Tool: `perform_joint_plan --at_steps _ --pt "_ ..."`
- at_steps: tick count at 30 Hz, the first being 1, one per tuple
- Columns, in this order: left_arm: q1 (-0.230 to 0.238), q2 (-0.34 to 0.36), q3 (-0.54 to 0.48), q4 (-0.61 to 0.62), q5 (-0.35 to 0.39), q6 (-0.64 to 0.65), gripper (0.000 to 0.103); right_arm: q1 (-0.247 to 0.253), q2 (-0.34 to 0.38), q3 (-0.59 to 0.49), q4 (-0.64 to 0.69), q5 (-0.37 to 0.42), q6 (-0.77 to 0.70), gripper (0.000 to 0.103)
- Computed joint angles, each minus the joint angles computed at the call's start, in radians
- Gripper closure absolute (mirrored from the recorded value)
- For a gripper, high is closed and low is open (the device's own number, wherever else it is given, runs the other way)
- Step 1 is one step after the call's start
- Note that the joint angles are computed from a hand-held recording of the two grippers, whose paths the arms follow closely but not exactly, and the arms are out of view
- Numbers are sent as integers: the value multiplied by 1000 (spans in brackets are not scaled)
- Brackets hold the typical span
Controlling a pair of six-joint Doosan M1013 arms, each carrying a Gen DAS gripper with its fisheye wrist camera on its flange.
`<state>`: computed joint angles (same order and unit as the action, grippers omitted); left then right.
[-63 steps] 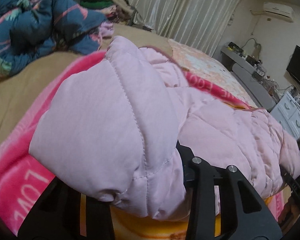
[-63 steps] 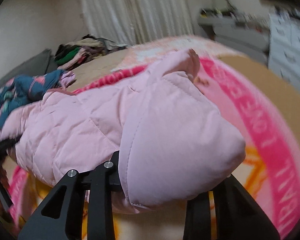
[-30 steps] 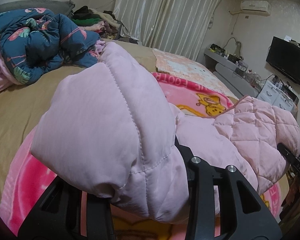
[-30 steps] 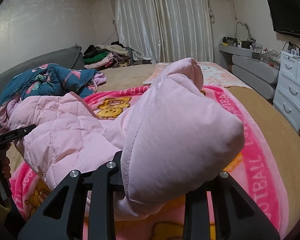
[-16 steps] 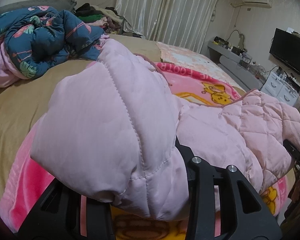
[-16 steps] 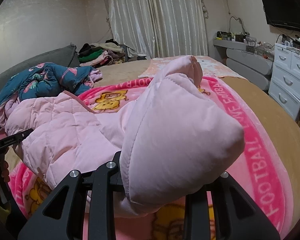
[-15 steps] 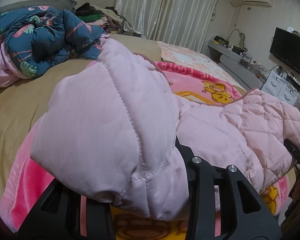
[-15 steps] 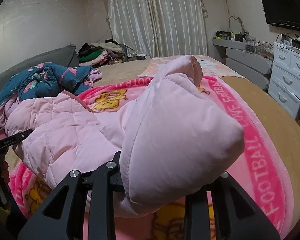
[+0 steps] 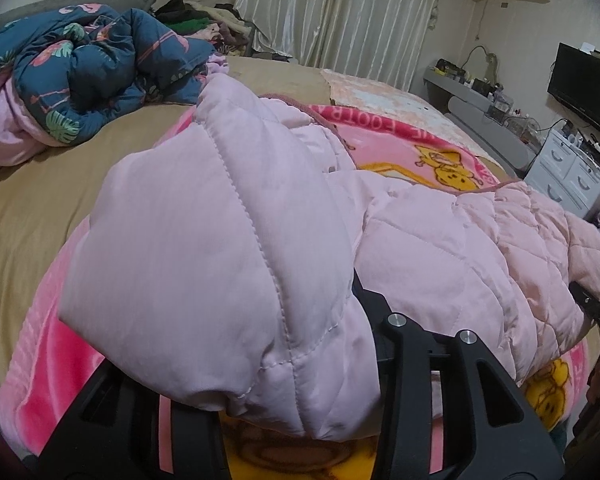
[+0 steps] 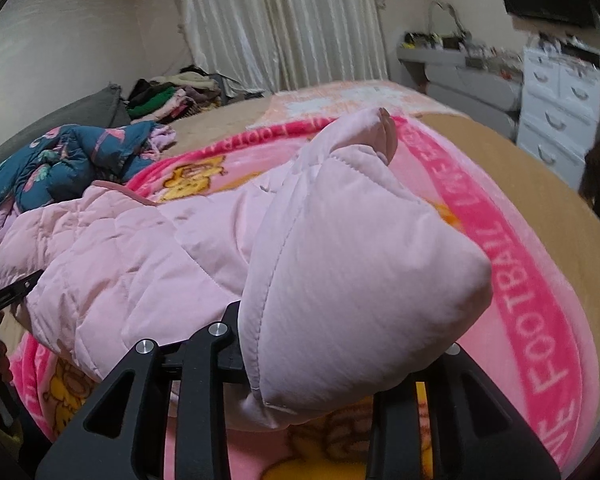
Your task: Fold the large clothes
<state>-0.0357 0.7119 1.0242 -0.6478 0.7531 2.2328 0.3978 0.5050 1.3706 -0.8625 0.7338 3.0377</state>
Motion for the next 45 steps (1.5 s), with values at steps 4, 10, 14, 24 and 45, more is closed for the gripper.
perform_joint_plan --at_steps 4,10,14,24,45 --pt "-4 -2 6 18 -4 -14 69 -15 20 -19 104 39 -21 69" --pt "-6 -3 14 37 -9 -28 67 -20 35 -25 159 54 5 61" --pt "-4 -3 16 37 -7 -26 67 -23 34 -17 173 50 19 57" --pt "2 -11 34 19 -5 -20 60 -27 21 4 204 64 37 43" --pt "33 -119 186 -44 -114 73 10 35 -46 66 43 126 153 9"
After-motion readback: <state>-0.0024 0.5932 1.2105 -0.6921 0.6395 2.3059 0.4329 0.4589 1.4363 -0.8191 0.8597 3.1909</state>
